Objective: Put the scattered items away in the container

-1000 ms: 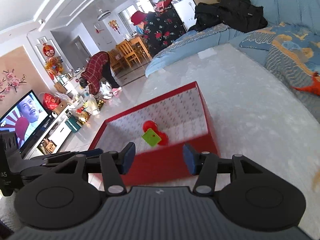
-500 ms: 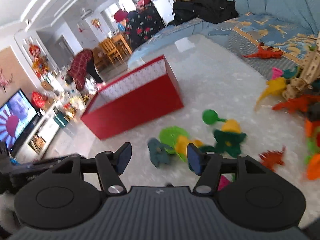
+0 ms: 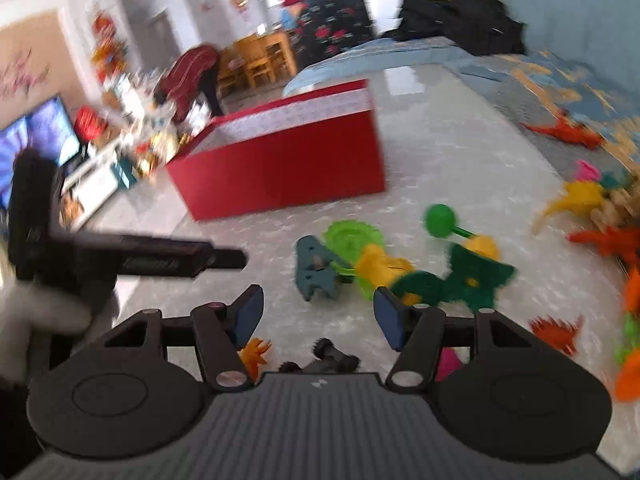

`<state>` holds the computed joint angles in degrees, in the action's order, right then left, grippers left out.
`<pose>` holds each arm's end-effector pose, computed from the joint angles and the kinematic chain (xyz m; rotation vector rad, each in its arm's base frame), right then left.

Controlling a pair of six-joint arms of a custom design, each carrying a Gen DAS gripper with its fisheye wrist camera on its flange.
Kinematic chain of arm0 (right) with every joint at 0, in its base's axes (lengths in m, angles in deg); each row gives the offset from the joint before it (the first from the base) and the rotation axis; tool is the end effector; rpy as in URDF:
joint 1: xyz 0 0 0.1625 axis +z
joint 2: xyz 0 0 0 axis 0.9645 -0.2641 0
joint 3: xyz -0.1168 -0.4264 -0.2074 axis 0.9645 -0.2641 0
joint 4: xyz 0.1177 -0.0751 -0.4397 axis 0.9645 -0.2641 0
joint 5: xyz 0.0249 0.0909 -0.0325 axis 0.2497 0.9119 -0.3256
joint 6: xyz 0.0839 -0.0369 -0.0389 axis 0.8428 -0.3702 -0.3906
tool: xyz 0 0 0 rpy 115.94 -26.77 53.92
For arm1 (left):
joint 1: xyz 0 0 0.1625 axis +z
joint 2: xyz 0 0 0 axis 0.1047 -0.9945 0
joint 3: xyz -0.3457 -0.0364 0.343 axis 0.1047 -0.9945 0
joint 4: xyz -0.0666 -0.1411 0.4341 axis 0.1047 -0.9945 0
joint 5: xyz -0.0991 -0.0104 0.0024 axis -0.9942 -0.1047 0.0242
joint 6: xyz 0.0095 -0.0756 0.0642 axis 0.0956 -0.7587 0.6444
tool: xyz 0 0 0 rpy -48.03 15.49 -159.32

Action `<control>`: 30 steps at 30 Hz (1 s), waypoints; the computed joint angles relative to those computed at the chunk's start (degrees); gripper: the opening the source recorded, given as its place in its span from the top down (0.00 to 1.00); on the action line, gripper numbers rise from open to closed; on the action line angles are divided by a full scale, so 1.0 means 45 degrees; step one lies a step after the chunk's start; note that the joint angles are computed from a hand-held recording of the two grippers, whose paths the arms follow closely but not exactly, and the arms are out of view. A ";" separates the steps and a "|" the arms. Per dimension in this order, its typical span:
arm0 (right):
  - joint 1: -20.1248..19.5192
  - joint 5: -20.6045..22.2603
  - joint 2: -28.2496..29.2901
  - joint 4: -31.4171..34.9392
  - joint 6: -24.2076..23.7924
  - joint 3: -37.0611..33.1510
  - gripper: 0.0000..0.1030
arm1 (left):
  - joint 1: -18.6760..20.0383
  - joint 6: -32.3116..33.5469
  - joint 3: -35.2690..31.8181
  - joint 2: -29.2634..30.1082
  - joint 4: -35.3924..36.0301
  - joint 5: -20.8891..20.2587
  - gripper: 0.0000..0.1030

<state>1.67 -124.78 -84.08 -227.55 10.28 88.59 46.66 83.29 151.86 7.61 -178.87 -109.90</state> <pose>0.0197 -0.4079 0.1814 0.1979 -2.3049 1.2132 -0.2260 -0.5731 -0.0305 1.1661 2.5515 -0.5996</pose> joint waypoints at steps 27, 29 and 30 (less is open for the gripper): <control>0.1302 -0.2118 0.2229 0.1097 -0.3963 -0.2126 0.62 | 0.0490 -0.0309 0.0171 -0.0614 0.0775 -0.0831 0.39; 0.1194 -0.1876 0.2015 0.1236 -0.3557 -0.2005 0.58 | 0.0621 -0.0580 0.0127 -0.0652 0.0996 -0.1099 0.39; 0.1168 -0.1833 0.1957 0.1241 -0.3460 -0.1989 0.58 | 0.0636 -0.0635 0.0113 -0.0647 0.1005 -0.1100 0.39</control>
<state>6.93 -133.03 -75.27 -221.97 -5.29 79.64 49.52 80.43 152.37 4.70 -174.35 -114.85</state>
